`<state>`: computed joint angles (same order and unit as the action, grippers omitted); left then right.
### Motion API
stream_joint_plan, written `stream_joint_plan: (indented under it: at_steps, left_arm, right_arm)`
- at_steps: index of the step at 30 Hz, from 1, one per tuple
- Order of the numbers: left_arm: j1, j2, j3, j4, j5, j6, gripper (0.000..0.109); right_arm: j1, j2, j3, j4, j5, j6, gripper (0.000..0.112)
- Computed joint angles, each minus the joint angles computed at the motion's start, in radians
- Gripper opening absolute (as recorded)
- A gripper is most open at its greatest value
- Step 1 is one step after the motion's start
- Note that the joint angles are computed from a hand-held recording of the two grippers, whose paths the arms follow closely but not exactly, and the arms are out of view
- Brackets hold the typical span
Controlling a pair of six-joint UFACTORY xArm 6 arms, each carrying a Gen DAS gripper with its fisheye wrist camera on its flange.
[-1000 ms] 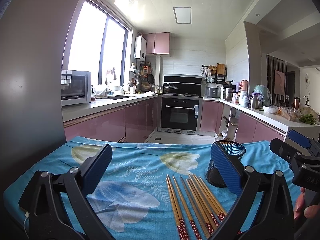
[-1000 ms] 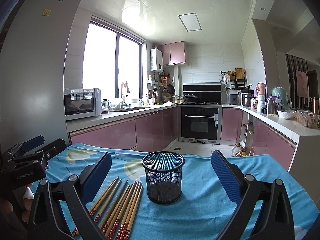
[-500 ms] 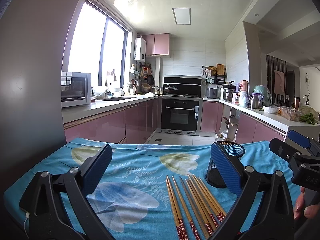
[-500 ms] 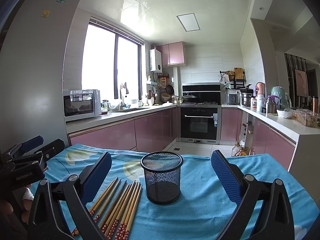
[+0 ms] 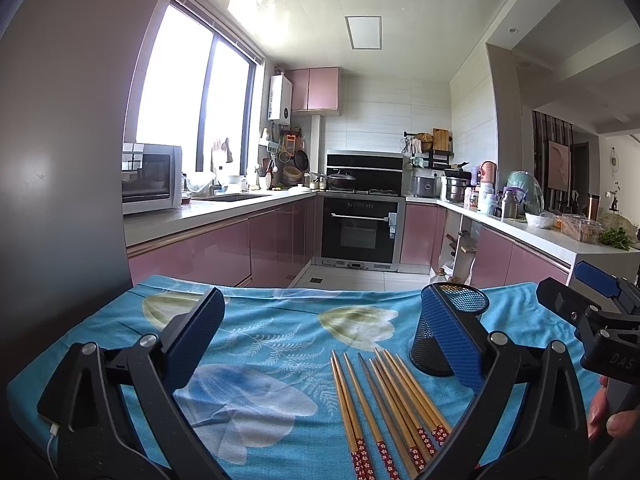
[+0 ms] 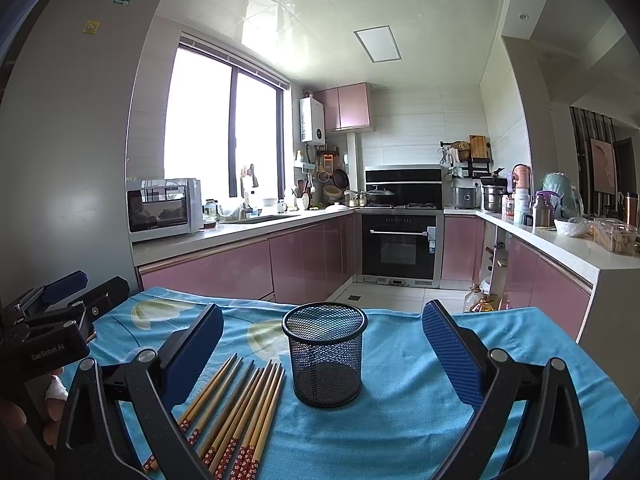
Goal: Organize utensils
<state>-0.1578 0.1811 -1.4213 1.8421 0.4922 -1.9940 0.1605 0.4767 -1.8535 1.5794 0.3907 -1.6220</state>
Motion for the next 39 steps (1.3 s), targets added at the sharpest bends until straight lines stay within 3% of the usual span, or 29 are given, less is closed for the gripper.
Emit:
stream_joint_plan:
  at_steps: [24,39]
  left_arm:
    - [-0.002,0.01,-0.01,-0.011,-0.004,0.013,0.097]
    - [0.008,0.028,-0.031,-0.055,-0.02,0.06,0.097]
  right_arm:
    - [-0.006,0.001,0.001,-0.024,0.014,0.026,0.096]
    - [-0.01,0.028,-0.029,-0.113,0.032,0.105,0.096]
